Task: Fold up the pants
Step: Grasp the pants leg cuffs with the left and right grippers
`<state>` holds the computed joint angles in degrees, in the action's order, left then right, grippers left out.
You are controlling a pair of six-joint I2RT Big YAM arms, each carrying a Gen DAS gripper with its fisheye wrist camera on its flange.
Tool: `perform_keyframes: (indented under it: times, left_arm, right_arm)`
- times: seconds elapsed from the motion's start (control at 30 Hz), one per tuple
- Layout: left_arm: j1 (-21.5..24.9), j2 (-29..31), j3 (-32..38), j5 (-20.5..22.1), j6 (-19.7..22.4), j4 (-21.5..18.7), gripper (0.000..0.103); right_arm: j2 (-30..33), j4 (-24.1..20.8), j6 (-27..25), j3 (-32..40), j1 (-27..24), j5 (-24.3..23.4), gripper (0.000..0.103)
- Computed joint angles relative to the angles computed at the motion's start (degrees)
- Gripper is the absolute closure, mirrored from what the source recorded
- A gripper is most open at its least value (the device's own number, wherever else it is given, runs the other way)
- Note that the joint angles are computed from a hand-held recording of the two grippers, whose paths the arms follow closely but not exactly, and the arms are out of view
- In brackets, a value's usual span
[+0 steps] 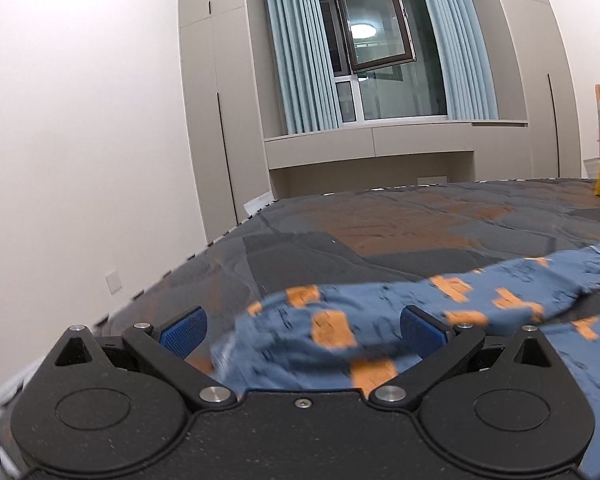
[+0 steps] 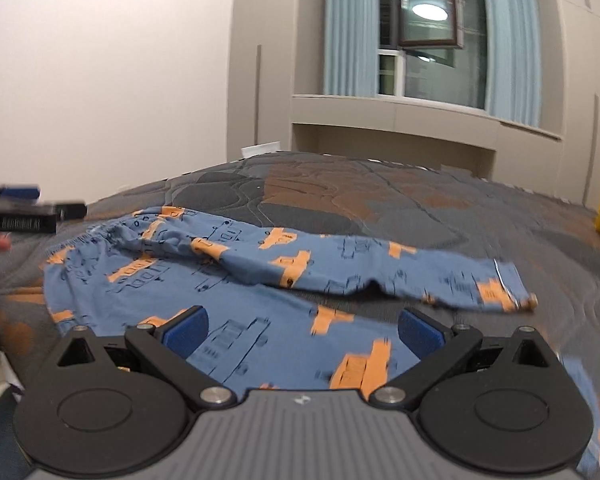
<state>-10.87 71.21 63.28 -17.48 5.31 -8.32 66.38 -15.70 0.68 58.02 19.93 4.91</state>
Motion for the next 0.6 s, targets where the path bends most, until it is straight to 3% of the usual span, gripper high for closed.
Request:
perform_keyframes:
  times: [0.17,0.3,0.4,0.5,0.6]
  left_arm:
    - [3.5,6.9,8.5,2.6,5.9,-3.3,0.0]
    - [6.3,12.8,16.1,7.9,10.1,-7.7,0.0]
    - [8.8,18.7,24.4,13.0,13.0,-14.8,0.0]
    - [10.9,25.0,33.2,16.7,15.2,-22.9,0.0]
    - [12.6,31.3,41.8,19.3,16.6,-29.0,0.0]
  right_arm:
    - [6.4,1.7,-6.9,5.6,-4.0,-7.4,0.0]
    - [12.1,-2.4,-12.5,12.3,-7.3,-15.1,0.0]
    - [17.9,-10.5,-19.5,19.6,-9.8,-20.8,0.0]
    - [22.8,-14.4,-26.8,24.6,-10.8,-18.6,0.0]
    - [27.5,-15.5,-26.5,30.2,-12.5,-20.1,0.0]
